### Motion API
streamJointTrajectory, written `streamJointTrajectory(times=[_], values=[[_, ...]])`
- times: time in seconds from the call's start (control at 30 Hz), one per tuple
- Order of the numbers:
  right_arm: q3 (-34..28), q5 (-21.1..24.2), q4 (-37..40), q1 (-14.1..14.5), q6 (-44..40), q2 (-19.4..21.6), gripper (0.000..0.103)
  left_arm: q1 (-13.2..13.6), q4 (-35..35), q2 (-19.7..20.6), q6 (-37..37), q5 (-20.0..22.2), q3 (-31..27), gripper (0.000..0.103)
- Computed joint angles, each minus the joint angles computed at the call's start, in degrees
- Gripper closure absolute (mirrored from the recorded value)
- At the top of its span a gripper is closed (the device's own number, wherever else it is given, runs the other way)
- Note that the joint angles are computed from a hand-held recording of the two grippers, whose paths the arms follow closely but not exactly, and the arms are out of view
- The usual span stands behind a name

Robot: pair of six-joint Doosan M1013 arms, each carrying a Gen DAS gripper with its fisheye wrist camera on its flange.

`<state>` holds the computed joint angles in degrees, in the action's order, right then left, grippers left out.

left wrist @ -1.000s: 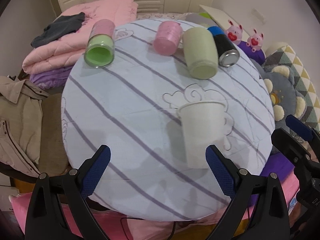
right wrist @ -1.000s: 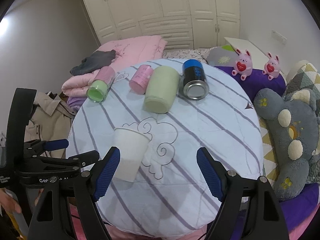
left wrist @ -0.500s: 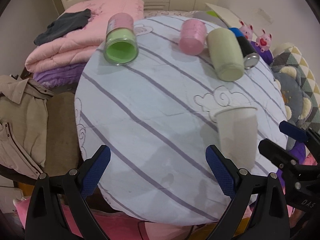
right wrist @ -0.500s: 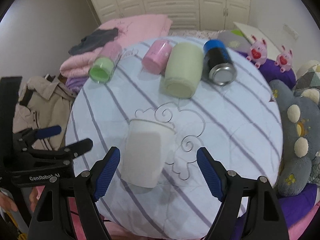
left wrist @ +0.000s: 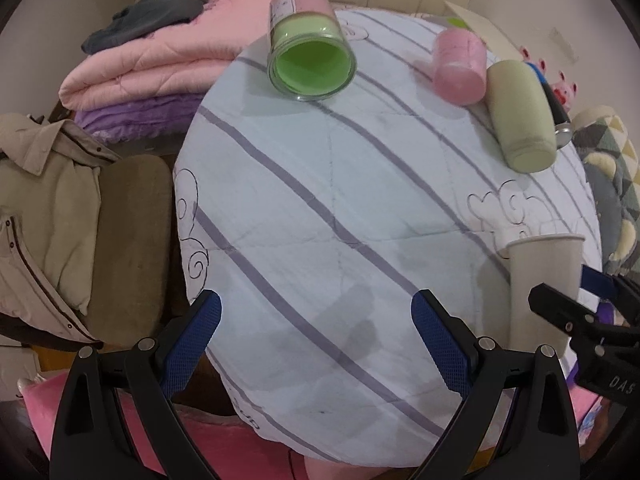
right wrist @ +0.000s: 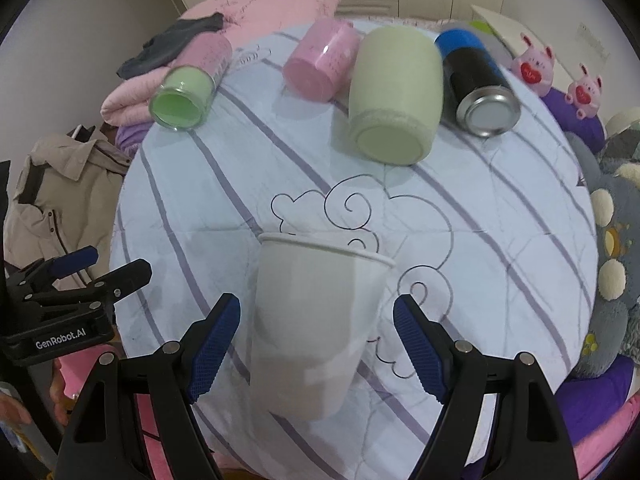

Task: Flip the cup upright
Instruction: 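Move the right gripper to the white cup and close around it, then lift the white cup with the right gripper and turn its opening upward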

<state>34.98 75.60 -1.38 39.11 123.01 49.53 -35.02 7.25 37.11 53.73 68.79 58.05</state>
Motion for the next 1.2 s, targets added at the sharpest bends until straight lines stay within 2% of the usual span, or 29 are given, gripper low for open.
streamJointTrajectory(times=[0.3, 0.4, 0.53, 0.97, 1.17, 1.2], values=[[-8.8, 8.6, 2.5, -0.4, -0.3, 5.3, 0.023, 0.7, -2.2, 1.4, 3.6, 1.4, -1.4, 0.006], [-11.6, 11.2, -0.6, 0.4, -2.8, 6.7, 0.023, 0.9, -3.0, 1.7, 3.8, 1.3, -1.6, 0.006], [-13.5, 12.1, -1.9, 1.0, -4.6, 7.4, 0.033, 0.9, -3.6, 1.7, 4.0, 1.1, -1.5, 0.006], [-6.4, 5.1, -3.1, 0.8, -5.0, 3.1, 0.034, 0.1, -3.3, 1.8, 2.0, 0.9, -2.5, 0.006], [-2.0, -0.4, -7.2, 0.7, -3.4, 0.4, 0.034, -0.8, 0.0, 1.7, -0.3, 0.2, -3.5, 0.006], [0.0, -2.5, -7.9, 0.7, -2.6, -0.7, 0.034, -0.9, 0.9, 1.5, -0.9, -0.8, -3.2, 0.006]])
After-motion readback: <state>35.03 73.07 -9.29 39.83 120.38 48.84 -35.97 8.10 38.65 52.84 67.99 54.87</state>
